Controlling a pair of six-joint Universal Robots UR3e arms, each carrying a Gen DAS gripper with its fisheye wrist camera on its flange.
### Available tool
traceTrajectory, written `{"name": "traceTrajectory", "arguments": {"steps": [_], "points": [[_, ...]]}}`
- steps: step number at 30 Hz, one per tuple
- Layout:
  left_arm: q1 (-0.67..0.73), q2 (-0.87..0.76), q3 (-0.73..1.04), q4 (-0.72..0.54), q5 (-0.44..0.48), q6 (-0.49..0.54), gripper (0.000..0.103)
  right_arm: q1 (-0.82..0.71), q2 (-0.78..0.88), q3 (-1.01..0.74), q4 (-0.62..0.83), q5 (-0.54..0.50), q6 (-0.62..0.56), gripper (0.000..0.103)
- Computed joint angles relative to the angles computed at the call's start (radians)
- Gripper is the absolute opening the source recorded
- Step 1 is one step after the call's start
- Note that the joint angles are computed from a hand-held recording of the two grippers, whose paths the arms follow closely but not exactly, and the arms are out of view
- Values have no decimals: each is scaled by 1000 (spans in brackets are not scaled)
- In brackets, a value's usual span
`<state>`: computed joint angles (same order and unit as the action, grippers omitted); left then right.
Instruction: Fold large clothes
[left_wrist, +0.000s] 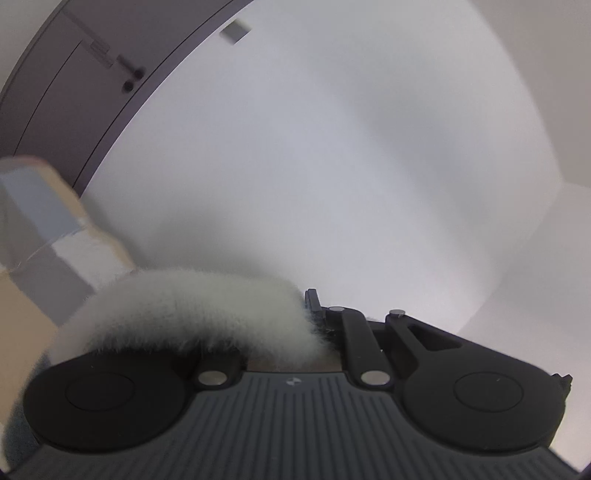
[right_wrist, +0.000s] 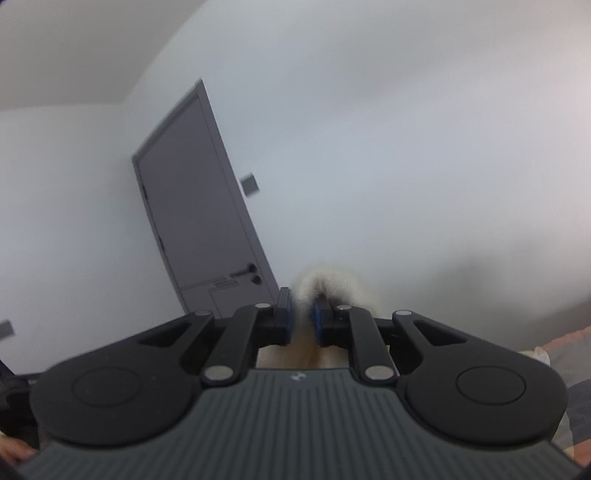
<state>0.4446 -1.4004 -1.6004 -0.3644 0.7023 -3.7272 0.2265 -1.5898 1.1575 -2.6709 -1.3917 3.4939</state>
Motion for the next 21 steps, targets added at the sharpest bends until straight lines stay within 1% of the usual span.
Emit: {"name": "traceTrajectory", "arguments": {"steps": [2, 4, 6, 9, 11, 14, 16, 18, 19, 20, 21], "points": [[-57, -135, -51, 110, 70, 51, 13, 1, 78, 108, -141, -11, -25, 15], [-105, -287, -63, 223, 142, 99, 13, -4, 187, 161, -253, -11, -9, 15], [-139, -454, -18, 285, 189, 127, 13, -8, 319, 163, -342, -9, 0, 15], [-167, -676, 69, 353, 227, 142, 13, -9, 509, 140, -449, -20, 13, 15], [-184, -801, 162, 336, 253, 147, 13, -10, 617, 112, -475, -29, 27, 15], [-209, -921, 287, 256, 288, 192, 13, -24, 730, 91, -485, -20, 64, 15], [-234, -989, 401, 179, 337, 232, 13, -32, 785, 77, -476, -20, 100, 16], [-252, -1031, 461, 137, 374, 256, 13, -39, 824, 64, -466, -21, 135, 16], [-259, -1044, 483, 119, 390, 265, 13, -40, 854, 15, -438, -18, 153, 16], [-264, -1059, 503, 104, 404, 270, 13, -43, 864, 7, -427, -14, 162, 16], [-270, -1052, 493, 97, 414, 270, 14, -41, 882, -30, -401, -14, 164, 17]]}}
